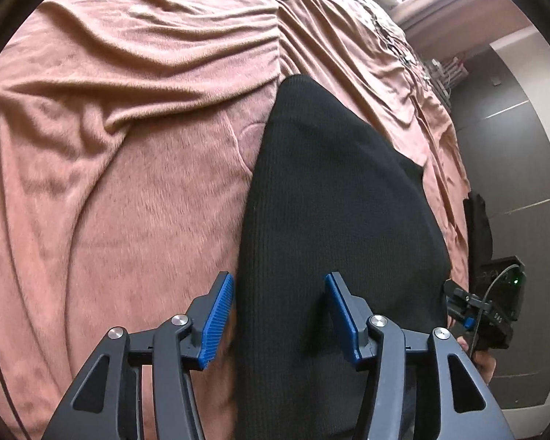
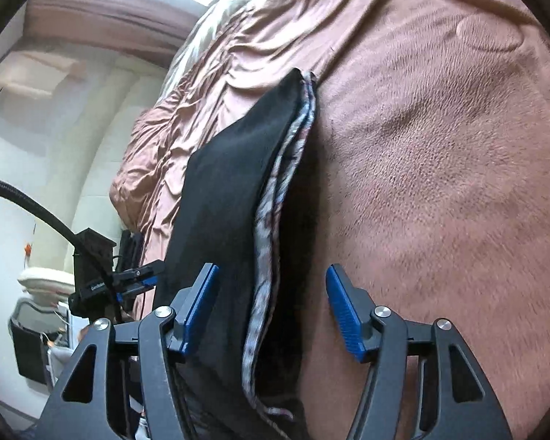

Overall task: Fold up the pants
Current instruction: 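Close left gripper on the bundle end while right gripper grips the floral edge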

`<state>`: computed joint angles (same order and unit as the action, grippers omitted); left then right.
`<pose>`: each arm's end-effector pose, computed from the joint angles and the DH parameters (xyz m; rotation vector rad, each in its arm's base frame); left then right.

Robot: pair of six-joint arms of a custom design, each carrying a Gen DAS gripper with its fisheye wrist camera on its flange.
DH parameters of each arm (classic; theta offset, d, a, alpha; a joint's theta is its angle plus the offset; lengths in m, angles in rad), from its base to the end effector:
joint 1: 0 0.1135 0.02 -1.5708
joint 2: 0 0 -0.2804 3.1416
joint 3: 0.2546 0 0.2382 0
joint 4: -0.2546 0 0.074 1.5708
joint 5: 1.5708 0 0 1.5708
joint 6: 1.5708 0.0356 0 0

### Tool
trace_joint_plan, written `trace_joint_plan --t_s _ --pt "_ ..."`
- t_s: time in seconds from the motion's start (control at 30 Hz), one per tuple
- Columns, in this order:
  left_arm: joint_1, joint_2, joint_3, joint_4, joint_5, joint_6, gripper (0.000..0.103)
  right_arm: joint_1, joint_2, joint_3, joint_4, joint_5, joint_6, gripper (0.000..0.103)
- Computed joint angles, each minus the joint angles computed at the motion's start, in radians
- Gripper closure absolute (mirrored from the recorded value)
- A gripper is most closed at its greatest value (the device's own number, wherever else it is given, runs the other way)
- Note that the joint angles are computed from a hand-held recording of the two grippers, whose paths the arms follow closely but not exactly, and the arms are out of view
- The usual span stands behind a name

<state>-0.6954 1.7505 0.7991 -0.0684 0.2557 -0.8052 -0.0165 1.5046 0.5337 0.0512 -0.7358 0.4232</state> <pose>0.2319 -0.2053 0.1441 -0.0520 2.8005 -0.8028 0.2423 0.0199 0.1570 0.2224 2.4511 1.0877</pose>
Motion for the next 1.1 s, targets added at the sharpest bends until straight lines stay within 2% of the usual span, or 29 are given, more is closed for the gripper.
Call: trace_joint_plan --t_s 0.43,0.6,0.7,0.77,0.8,0.93,1.1 --pt "0.085 0.127 0.048 0.104 0.098 0.04 0.049 0.019 0.19 0.111 0.033 -0.113 -0.001 0.044" --pt "0.123 0.183 0.077 0.155 0.167 0.062 0.049 -0.034 0.213 0.145 -0.032 -0.167 -0.077 0.044" --pt "0.14 0.201 0.092 0.172 0.199 0.06 0.055 -0.043 0.23 0.147 -0.008 -0.189 -0.073 0.044" --pt "0.144 0.204 0.104 0.169 0.212 0.063 0.067 -0.04 0.229 0.137 0.022 -0.199 -0.062 0.044" --pt "0.146 0.199 0.104 0.173 0.221 0.067 0.07 -0.04 0.231 0.136 0.031 -0.203 -0.06 0.044" --pt "0.148 0.165 0.097 0.179 0.25 0.104 0.071 -0.055 0.177 0.085 0.083 -0.242 -0.074 0.044" --pt "0.143 0.189 0.133 0.135 0.245 0.118 0.071 -0.054 0.172 0.084 0.004 -0.191 -0.138 0.044"
